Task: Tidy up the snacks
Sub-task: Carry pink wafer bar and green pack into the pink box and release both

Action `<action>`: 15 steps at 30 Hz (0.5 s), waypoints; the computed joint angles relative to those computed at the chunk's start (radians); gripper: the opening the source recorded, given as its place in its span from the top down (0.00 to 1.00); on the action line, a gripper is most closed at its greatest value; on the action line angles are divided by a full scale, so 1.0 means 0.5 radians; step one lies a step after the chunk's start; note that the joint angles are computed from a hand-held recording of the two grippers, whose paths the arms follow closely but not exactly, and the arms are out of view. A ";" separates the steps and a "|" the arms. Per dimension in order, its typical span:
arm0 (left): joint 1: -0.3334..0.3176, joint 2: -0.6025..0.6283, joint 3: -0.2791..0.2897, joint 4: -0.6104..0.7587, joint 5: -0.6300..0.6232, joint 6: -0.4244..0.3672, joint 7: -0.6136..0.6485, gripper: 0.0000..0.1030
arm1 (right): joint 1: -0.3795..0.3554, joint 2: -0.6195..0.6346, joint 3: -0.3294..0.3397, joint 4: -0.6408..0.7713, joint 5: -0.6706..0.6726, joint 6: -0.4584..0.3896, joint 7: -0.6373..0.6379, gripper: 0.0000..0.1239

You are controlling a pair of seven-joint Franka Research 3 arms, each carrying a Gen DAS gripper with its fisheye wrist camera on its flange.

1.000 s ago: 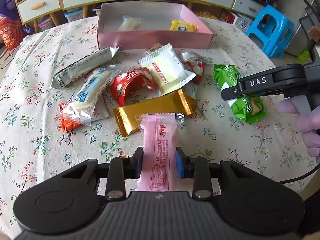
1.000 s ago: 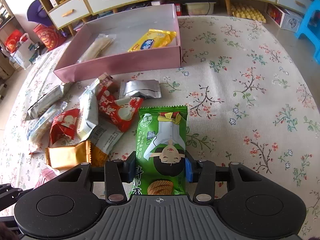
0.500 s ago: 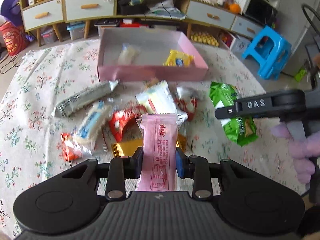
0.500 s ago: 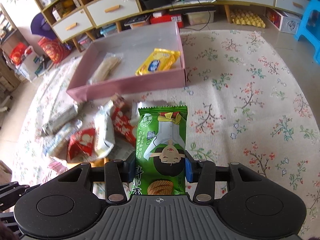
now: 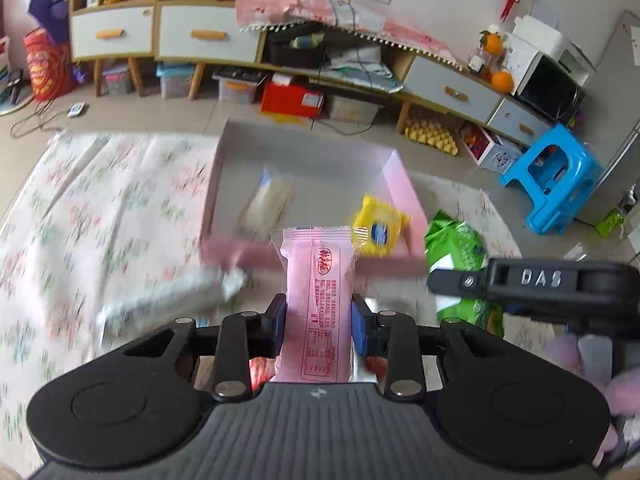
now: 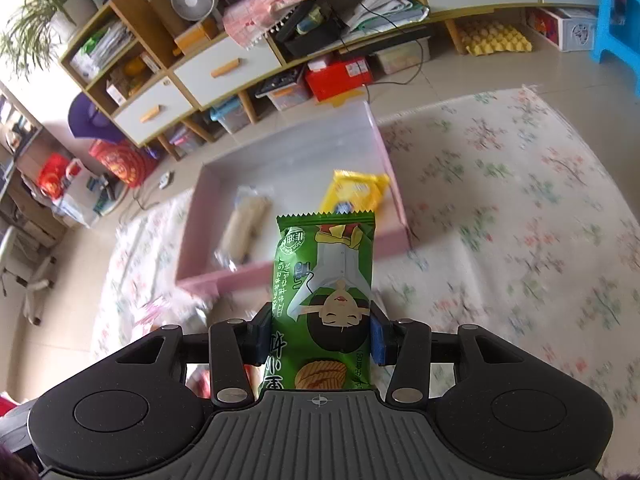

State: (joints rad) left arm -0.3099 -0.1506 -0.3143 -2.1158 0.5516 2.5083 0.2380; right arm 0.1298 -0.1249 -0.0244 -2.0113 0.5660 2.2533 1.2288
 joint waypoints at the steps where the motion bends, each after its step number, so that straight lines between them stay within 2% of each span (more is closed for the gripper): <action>1: 0.008 0.027 0.019 0.021 -0.013 0.035 0.034 0.71 | 0.003 0.039 -0.001 0.041 0.015 -0.001 -0.003 0.64; 7: 0.061 0.202 0.095 0.110 -0.051 0.236 0.138 0.71 | -0.009 0.338 0.017 0.349 0.148 -0.010 -0.060 0.64; 15: 0.108 0.430 0.172 0.167 -0.226 0.503 0.307 0.71 | -0.046 0.623 0.101 0.559 0.317 0.065 -0.240 0.64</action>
